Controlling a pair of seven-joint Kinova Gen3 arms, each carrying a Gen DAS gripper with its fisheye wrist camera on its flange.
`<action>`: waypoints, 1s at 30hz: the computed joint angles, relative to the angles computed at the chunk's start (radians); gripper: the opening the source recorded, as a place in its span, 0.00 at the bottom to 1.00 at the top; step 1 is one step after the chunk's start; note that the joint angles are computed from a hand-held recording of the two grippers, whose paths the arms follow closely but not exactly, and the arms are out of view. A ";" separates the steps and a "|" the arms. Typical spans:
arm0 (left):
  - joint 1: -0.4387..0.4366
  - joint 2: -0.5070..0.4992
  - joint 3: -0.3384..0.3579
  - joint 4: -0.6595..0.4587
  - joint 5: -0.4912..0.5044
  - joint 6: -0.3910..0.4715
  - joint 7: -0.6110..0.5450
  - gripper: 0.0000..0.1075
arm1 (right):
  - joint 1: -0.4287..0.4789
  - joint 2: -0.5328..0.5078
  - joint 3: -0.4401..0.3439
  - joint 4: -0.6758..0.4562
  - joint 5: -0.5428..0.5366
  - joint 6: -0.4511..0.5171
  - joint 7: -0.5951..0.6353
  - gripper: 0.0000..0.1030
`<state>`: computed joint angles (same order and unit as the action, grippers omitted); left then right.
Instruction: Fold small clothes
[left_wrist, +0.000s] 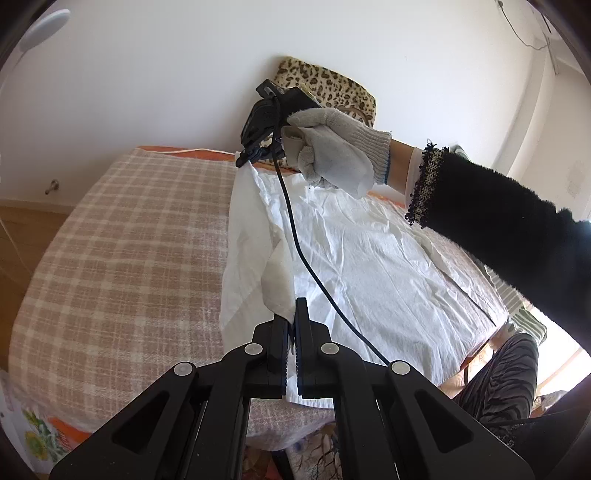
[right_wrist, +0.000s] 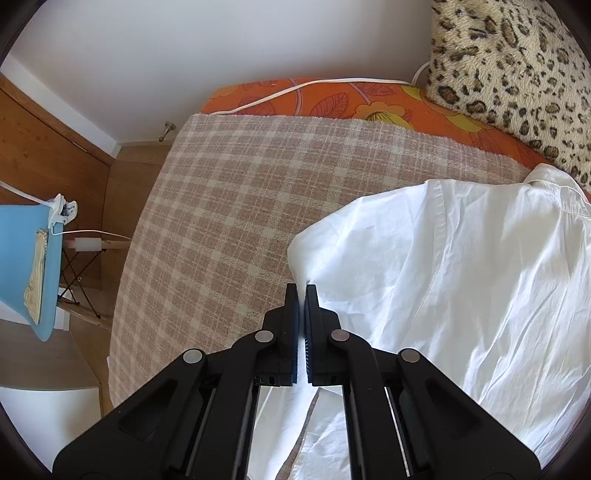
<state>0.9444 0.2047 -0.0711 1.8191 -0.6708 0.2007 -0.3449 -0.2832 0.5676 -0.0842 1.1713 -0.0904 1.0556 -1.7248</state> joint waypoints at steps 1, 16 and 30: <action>-0.016 0.011 0.026 -0.018 0.014 0.009 -0.025 0.01 | 0.020 -0.010 -0.007 0.006 -0.017 -0.007 0.012 0.03; -0.028 0.216 0.200 -0.284 0.218 0.242 -0.456 0.01 | 0.261 -0.095 -0.030 0.222 -0.236 -0.103 0.246 0.03; 0.080 0.180 0.069 -0.234 0.285 0.246 -0.391 0.26 | 0.175 -0.249 0.015 0.392 0.031 -0.220 0.253 0.33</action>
